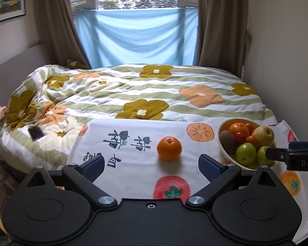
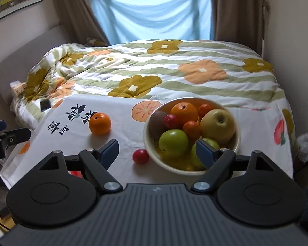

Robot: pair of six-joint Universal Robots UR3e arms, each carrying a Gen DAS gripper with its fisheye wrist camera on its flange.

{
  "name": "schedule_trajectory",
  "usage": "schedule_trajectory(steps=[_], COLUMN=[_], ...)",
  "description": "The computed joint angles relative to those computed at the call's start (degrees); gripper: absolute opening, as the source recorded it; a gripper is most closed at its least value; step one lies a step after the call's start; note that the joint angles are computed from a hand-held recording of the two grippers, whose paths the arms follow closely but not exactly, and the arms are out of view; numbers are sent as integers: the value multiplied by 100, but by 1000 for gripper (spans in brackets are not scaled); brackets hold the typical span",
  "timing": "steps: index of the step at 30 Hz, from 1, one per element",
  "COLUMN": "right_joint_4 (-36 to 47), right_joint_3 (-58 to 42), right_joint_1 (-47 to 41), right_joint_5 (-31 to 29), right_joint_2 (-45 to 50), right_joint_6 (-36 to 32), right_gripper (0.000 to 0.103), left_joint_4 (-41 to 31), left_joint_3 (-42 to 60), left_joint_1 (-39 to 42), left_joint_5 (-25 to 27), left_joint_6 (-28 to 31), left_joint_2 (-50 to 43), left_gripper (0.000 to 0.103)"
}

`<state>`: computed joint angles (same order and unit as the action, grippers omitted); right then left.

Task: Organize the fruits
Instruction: 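Move both tools back toward the large orange and last red tomato, then grasp the large orange with the left tool while the right tool grasps the red tomato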

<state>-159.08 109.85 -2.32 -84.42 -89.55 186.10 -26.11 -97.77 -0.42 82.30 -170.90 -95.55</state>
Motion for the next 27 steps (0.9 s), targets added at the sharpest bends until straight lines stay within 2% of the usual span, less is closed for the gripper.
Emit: schedule_trajectory(steps=[3, 5, 8, 11, 16, 22, 24, 27], right_joint_4=[-14, -58, -210, -129, 46, 301, 435, 506], right_joint_3=[-239, -347, -460, -734, -1142, -1664, -1823, -1965], right_joint_1=[451, 767, 1148, 1427, 1662, 1822, 1846, 1875], right_joint_5=[-558, -995, -1472, -1831, -2138, -2497, -2569, -2661], right_joint_2=[367, 619, 1021, 1451, 1998, 2576, 2727, 2897], right_joint_6=[478, 908, 1527, 2010, 2593, 3018, 3047, 3115], right_gripper=[98, 103, 103, 103, 103, 103, 103, 103], left_joint_4=[-105, -252, -462, -544, -966, -1851, -2298, -2698], left_joint_3=[265, 507, 943, 1408, 2364, 3866, 4490, 5189], left_joint_1=[334, 503, 671, 669, 652, 527, 475, 394], left_joint_5=[-496, -795, -1217, -1377, -1723, -1976, -2028, -2026], left_joint_6=[555, 963, 1597, 2116, 2702, 3159, 3284, 3483], left_joint_2=[-286, -543, -1041, -1614, -2554, -3674, -4070, -4532], left_gripper=[100, 100, 100, 101, 101, 99, 93, 90])
